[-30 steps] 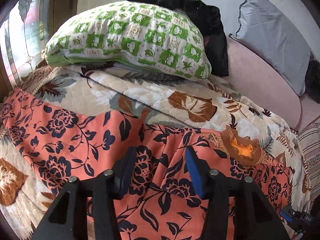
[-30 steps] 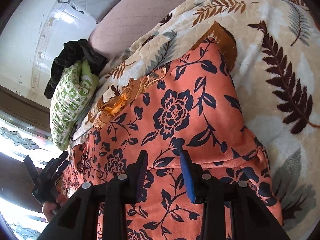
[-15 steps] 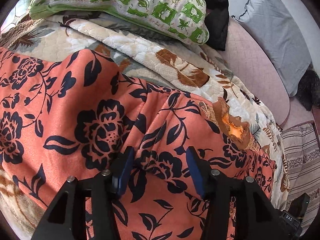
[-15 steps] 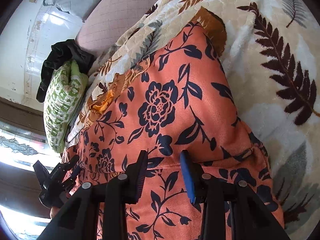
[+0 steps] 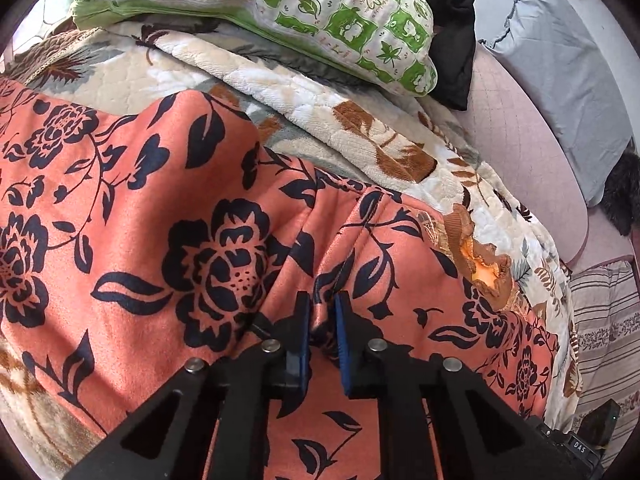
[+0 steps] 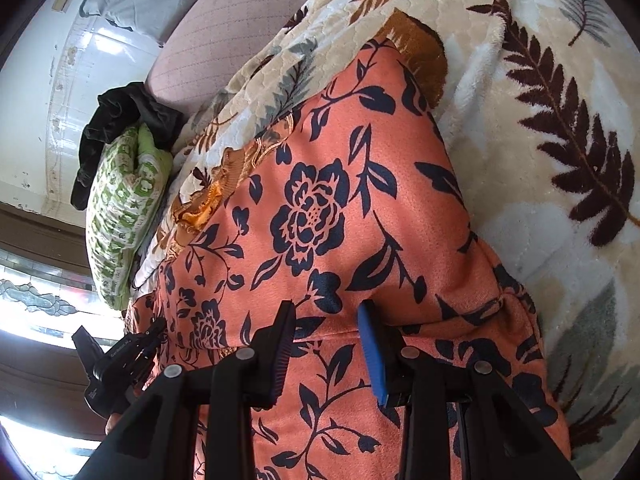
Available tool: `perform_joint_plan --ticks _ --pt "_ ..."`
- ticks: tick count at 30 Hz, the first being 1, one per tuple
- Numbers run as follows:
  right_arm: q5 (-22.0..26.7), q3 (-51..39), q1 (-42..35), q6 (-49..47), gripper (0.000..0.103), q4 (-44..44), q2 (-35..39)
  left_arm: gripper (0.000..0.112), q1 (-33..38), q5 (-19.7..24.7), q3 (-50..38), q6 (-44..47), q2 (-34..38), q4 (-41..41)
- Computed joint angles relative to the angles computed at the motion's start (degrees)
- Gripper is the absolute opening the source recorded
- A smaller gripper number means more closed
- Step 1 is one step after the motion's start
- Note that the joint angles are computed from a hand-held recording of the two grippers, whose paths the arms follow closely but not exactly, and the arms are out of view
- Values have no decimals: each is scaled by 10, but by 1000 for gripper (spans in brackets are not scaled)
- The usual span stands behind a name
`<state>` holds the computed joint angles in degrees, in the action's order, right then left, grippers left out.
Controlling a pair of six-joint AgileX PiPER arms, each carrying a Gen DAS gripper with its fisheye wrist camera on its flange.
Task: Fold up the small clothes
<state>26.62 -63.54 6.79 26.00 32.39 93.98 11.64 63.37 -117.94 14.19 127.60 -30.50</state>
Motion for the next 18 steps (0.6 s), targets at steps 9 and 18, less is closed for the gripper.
perform_joint_plan --ticks 9,18 --pt "-79 10 47 64 36 -110 -42 9 38 -60 164 55 -129 -43" --pt "-8 -44 83 106 37 -179 17 12 127 -3 203 99 -151 -52"
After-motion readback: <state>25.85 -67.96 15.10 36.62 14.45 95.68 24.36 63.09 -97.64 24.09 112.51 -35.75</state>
